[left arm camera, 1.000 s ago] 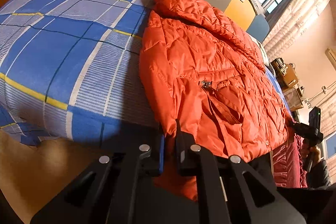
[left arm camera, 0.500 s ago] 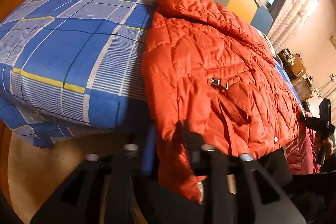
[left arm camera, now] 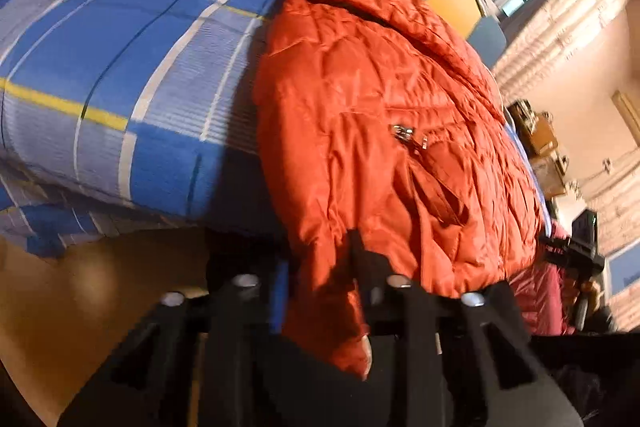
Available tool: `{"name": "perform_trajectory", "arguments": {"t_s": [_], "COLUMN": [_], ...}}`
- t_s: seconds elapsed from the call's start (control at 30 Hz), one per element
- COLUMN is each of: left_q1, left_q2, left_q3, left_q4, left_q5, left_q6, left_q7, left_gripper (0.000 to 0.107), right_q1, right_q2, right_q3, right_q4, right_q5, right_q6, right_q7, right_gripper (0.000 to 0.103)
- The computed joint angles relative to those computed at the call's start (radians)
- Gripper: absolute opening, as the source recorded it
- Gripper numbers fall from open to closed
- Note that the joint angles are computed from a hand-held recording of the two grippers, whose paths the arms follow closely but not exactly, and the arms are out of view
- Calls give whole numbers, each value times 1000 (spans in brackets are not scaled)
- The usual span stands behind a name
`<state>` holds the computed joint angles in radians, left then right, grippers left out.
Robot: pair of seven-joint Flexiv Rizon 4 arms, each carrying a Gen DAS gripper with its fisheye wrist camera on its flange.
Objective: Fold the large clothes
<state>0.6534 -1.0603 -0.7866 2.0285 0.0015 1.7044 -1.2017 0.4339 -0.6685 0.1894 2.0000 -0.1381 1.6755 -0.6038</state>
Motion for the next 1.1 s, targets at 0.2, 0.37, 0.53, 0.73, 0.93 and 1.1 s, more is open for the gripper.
{"name": "perform_trajectory", "arguments": {"t_s": [0.2, 0.37, 0.53, 0.73, 0.93, 1.1], "left_q1": [54, 113, 152, 181, 177, 87], "left_q2": [9, 16, 32, 28, 26, 49], "left_q3": [-53, -119, -183, -248, -300, -252], "left_q4": [27, 50, 46, 24, -37, -161], "left_q5": [18, 38, 49, 36, 1, -85], "left_q6": [-12, -13, -28, -49, -86, -148], "left_q7": [28, 45, 69, 92, 103, 112], "left_gripper": [11, 9, 8, 8, 8, 8], "right_q1": [19, 52, 95, 112, 86, -24], "right_q2": [48, 79, 102, 106, 73, -19], "right_q3": [-16, -54, -112, -161, -170, -86], "right_q4": [14, 16, -4, -56, -147, -309], "right_q5": [-25, -27, -33, -29, -28, -40], "right_q6": [-21, 24, 41, 59, 53, 1], "right_q7": [-32, -44, -58, -68, -71, -72], "right_gripper": [23, 19, 15, 15, 15, 15]}}
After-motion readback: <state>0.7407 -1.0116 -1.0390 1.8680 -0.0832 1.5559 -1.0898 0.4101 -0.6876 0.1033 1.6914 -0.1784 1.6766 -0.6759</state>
